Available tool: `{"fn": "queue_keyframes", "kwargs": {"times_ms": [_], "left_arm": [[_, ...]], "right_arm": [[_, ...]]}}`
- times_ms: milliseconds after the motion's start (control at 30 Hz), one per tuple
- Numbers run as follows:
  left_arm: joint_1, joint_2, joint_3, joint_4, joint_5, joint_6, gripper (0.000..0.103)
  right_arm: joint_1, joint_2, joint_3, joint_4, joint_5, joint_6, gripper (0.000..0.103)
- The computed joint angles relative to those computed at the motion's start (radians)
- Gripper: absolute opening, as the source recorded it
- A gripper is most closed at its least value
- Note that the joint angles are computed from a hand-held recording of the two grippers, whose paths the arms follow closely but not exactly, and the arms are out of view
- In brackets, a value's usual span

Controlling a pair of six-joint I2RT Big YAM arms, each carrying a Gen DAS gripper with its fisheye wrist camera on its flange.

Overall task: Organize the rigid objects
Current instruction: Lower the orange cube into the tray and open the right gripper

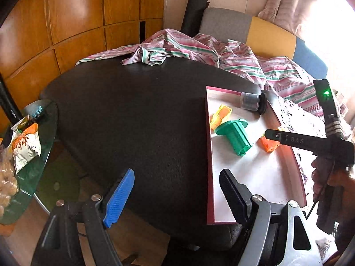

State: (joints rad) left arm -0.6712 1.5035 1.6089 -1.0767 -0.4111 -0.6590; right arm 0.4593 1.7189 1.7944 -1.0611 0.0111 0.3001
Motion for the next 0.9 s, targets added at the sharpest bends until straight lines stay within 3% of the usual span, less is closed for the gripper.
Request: {"fn": "queue_keyframes", "kwargs": {"times_ms": [567,900], "left_arm": [[-0.032,-0.014,0.026,0.000,-0.035,0.039,0.080],[-0.065,0.006,0.062,-0.004,-0.044,0.068,0.080]], "right_arm": [[0.021,-0.156,-0.111,0.059,0.065,-0.039,0.044],[-0.029,-0.253,-0.199,0.065,0.088,-0.033,0.044]]}}
